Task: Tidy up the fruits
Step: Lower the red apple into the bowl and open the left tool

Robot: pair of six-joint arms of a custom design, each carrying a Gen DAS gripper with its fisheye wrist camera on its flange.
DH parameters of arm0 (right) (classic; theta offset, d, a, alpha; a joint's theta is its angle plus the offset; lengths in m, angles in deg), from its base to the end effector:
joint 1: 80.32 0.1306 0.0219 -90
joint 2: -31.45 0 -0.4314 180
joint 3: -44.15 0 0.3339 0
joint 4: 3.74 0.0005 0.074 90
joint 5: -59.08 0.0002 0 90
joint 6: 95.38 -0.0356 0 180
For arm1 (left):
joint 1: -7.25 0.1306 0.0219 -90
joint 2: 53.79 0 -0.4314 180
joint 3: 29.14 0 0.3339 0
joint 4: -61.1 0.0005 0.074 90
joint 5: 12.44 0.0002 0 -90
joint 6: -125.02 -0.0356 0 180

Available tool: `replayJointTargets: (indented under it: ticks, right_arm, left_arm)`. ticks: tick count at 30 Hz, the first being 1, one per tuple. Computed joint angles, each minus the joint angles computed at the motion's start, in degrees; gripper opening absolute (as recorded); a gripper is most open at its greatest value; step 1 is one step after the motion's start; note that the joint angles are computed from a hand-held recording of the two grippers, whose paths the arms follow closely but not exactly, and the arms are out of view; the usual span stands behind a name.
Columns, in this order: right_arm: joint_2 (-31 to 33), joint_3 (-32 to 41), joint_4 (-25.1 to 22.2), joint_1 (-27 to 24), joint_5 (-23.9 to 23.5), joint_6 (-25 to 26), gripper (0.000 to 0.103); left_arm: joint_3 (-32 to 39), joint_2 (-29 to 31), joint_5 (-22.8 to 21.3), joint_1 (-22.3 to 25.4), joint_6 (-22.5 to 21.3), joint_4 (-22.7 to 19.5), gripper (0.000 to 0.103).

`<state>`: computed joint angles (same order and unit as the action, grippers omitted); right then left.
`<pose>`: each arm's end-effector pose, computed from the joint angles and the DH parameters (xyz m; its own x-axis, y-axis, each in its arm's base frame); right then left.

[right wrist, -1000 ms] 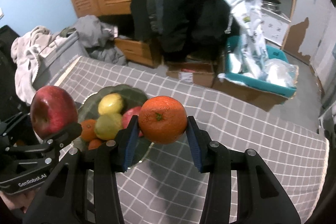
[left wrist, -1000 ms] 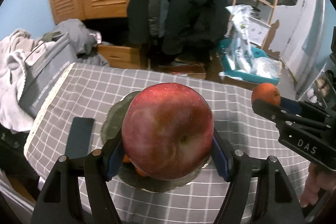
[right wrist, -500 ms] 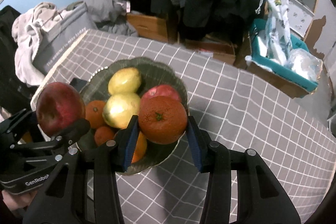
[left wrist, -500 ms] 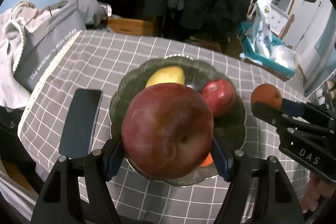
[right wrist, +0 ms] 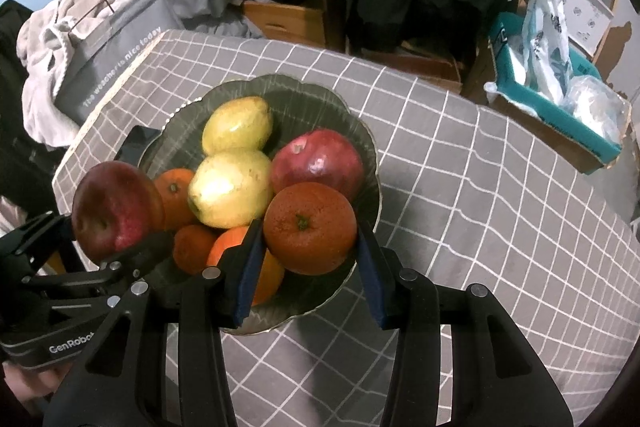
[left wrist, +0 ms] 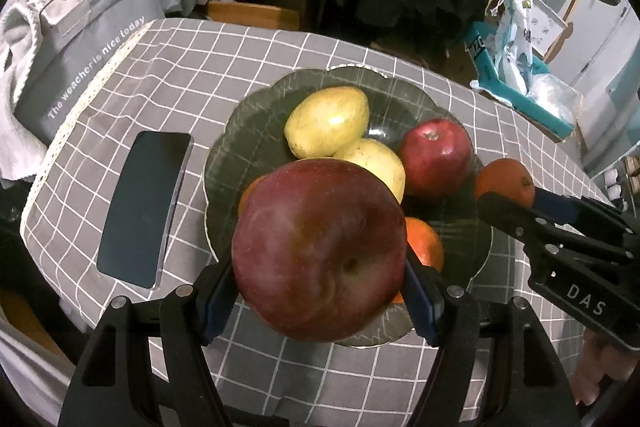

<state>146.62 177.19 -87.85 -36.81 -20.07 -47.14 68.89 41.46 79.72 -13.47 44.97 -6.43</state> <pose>0.4161 0.3851 0.5237 -0.9088 0.0391 -0.4153 -0.0213 0.9899 0.1398 0.4122 -0.1579 0.4772 -0.8969 0.1547 -0.4143 0.2169 0.9703 -0.1073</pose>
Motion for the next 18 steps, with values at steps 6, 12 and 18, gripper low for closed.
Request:
replayJointTargets:
  ticks: [6, 12, 18]
  right_arm:
    - [-0.39, -1.75, 1.47, -0.35, -1.54, -0.66, 0.044]
    - [-0.67, -2.41, 2.80, -0.89, -2.90, -1.00, 0.045]
    - [-0.06, -1.97, 2.37, -0.91, -3.50, -0.64, 0.045]
  left_arm:
    - [0.43, 1.00, -0.20, -0.44, -0.45, -1.93, 0.074]
    - [1.00, 2.29, -0.86, -0.64, -0.25, -4.50, 0.074]
    - [0.87, 1.53, 0.58, 0.15, 0.72, -3.70, 0.079]
